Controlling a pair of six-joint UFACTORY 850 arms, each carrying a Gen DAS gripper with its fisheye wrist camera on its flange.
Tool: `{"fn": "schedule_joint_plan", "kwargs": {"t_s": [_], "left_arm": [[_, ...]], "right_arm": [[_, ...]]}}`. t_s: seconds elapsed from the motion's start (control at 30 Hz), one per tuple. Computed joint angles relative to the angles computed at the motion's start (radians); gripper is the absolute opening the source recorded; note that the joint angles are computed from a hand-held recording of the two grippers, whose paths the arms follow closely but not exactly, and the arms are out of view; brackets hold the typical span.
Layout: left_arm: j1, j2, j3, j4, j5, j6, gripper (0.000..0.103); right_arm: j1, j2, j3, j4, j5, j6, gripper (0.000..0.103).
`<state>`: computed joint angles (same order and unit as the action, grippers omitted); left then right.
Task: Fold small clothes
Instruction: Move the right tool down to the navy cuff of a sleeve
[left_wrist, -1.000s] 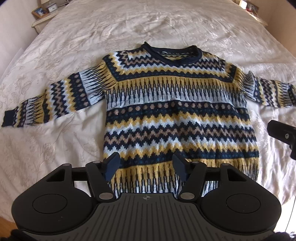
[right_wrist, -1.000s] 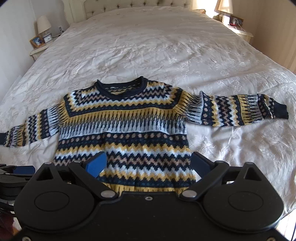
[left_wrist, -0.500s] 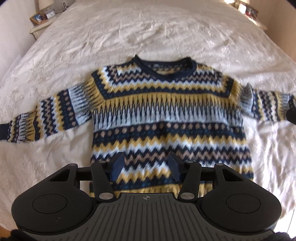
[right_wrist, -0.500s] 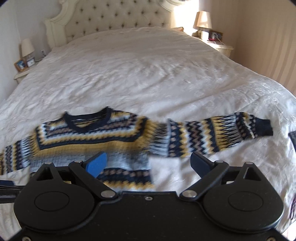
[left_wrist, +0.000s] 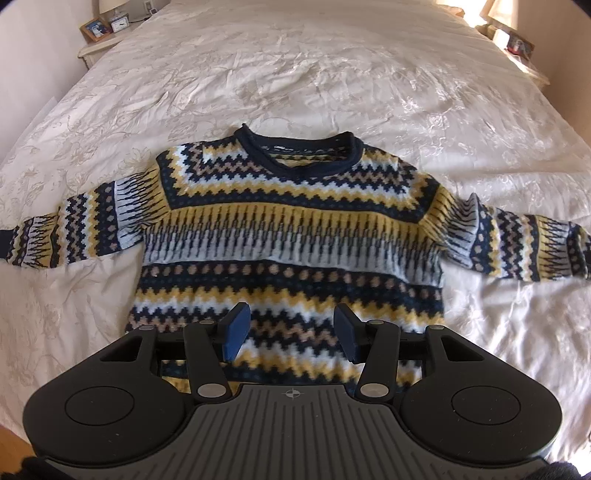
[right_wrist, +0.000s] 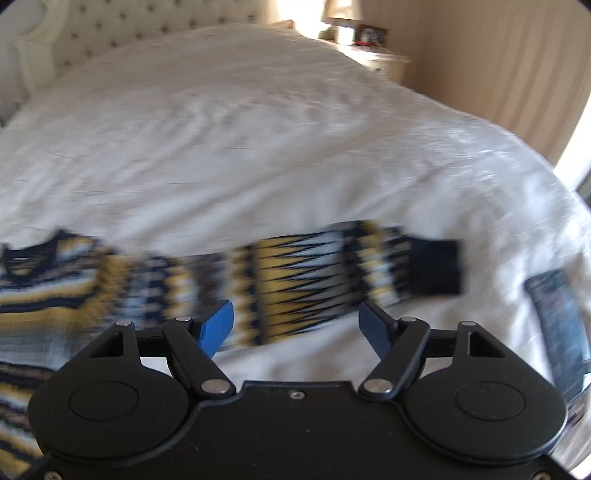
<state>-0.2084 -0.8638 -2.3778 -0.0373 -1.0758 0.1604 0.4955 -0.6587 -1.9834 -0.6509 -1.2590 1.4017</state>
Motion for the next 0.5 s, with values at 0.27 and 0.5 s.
{"fn": "schedule_joint_plan", "kwargs": {"t_s": [0.27, 0.5], "left_arm": [[-0.054, 0.028, 0.037, 0.074, 0.003, -0.110, 0.049], [-0.085, 0.020, 0.019, 0.137, -0.017, -0.158, 0.049]], "right_arm": [[-0.133, 0.194, 0.334, 0.010, 0.077, 0.080, 0.074], [-0.207, 0.235, 0.450, 0.084, 0.216, 0.102, 0.073]]}}
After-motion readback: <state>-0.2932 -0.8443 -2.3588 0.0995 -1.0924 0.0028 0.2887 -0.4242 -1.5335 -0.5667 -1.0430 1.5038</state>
